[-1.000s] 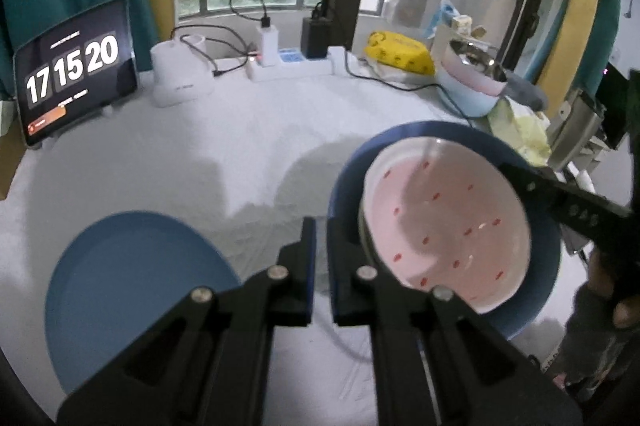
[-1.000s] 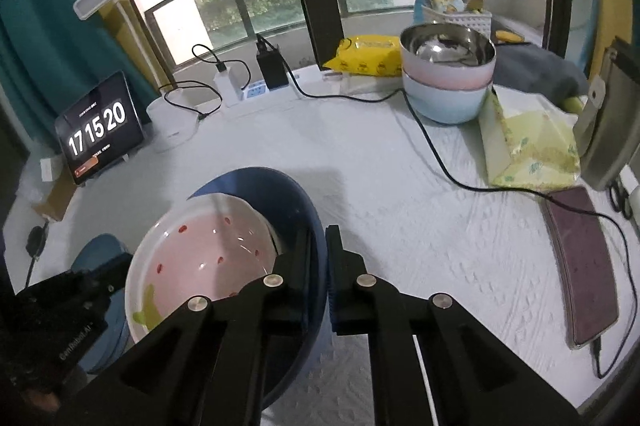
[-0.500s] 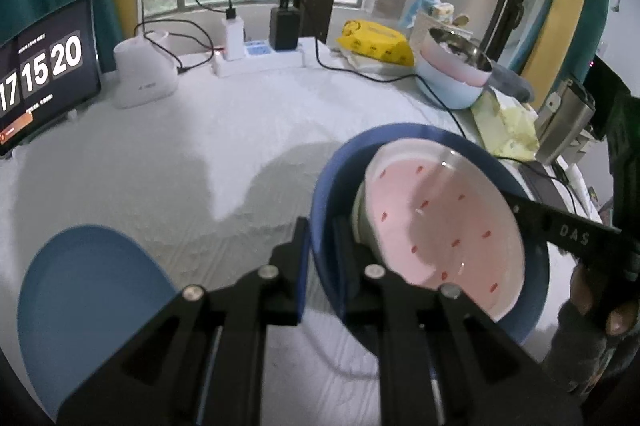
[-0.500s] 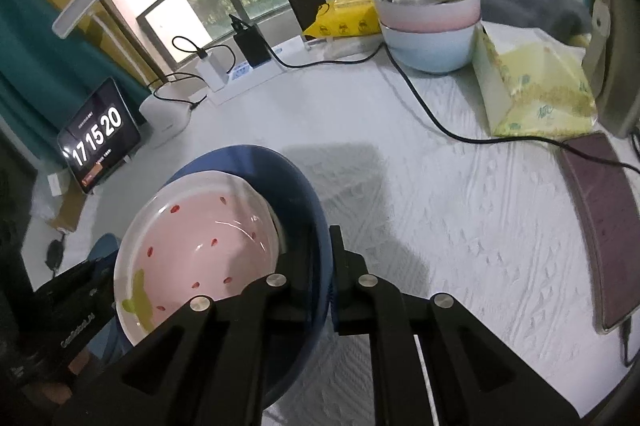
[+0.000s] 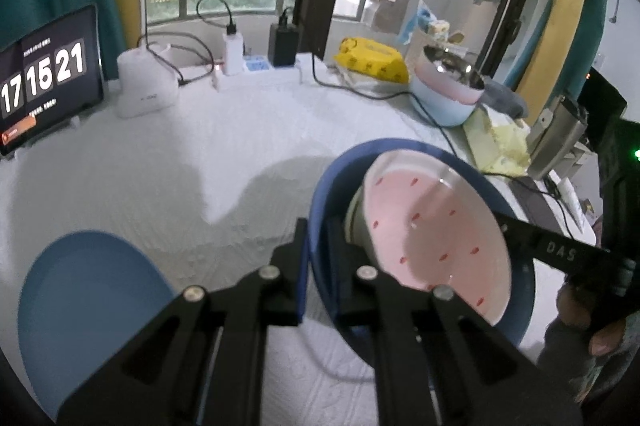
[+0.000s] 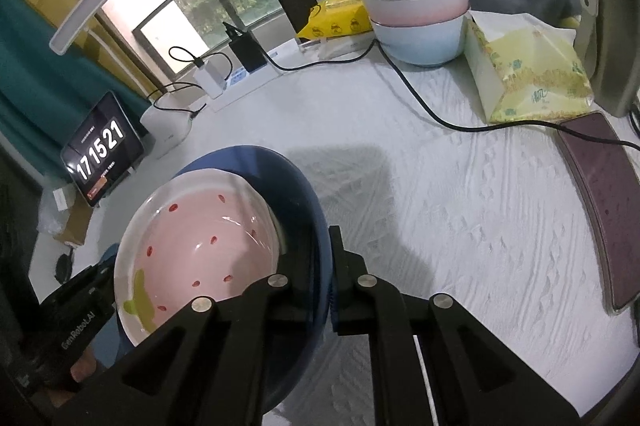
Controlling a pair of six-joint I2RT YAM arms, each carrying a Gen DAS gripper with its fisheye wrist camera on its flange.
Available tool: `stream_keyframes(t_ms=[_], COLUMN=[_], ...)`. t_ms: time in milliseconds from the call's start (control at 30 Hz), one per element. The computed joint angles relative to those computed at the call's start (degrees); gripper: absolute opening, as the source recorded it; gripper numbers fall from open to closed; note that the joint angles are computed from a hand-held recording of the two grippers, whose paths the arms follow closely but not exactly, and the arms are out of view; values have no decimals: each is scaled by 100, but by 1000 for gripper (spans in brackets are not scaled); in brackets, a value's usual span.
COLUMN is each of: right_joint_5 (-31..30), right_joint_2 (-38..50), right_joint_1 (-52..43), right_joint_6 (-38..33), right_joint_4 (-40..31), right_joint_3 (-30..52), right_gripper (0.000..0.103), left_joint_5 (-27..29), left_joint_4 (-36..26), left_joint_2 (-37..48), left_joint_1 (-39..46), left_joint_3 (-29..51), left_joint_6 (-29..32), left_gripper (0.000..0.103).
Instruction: Organize plates and bowls
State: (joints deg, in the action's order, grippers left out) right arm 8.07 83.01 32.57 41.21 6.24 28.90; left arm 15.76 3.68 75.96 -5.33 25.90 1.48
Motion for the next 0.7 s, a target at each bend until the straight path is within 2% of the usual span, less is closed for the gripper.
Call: stream_keyframes(t_ms=[367, 700], right_joint_5=[480, 914], right_joint_2=[-444, -397], right_joint_1=[409, 917], right_joint_6=[112, 176], right_joint_4=[-539, -910], right_joint_3=[278, 795], right_gripper=[8, 8], left_joint_5=[324, 888], left_joint_4=[-421, -897], left_joint_2=[-637, -1207], left_joint_1=[369, 1177], left_joint_3=[27, 40], left_joint_6=[151, 488], left_gripper=[6, 6])
